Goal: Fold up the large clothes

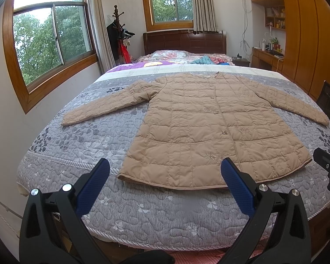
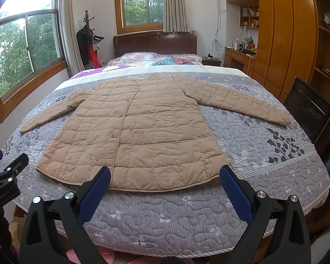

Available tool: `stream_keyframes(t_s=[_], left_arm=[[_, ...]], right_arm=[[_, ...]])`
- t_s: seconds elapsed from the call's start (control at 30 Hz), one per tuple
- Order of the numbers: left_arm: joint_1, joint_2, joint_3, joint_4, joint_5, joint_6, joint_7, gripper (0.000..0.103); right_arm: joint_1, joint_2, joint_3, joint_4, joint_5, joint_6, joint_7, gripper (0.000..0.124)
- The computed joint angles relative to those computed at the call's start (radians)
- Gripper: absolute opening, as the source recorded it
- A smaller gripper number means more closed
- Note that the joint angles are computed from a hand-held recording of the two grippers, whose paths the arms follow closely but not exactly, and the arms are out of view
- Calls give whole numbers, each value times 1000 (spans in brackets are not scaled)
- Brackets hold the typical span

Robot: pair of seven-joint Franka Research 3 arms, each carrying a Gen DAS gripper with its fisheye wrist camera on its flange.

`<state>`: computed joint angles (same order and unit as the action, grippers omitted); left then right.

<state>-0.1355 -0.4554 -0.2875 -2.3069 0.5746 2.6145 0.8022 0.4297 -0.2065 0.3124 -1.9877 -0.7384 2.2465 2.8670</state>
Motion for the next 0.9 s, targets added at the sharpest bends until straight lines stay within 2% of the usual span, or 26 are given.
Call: stream_keyframes(t_s=[0.43,0.53,0.67,0.73,0.83,0.9], left_arm=[[-2,1,2,0,0,0,2,100],[-12,11,16,-1,-16,24,19,100],[-71,58,82,9,-131,82,133,100],[-94,97,106,34,-204,78,194,100],[-148,179,162,98,-380,52,344,100],[-152,235,167,146,-461,37,413,100]], right_arm=[[0,4,-4,1,0,8,-2,99],[-9,17,-14,5,-6,32,-8,99],[-29,8,-38,-8,0,46,-18,99],[-48,-7,-63,-28,29,73,-29,99],[-96,-29,-95,-58,66,108,-52,99],[-135,-39,-109,-72,73,126,-62,99]])
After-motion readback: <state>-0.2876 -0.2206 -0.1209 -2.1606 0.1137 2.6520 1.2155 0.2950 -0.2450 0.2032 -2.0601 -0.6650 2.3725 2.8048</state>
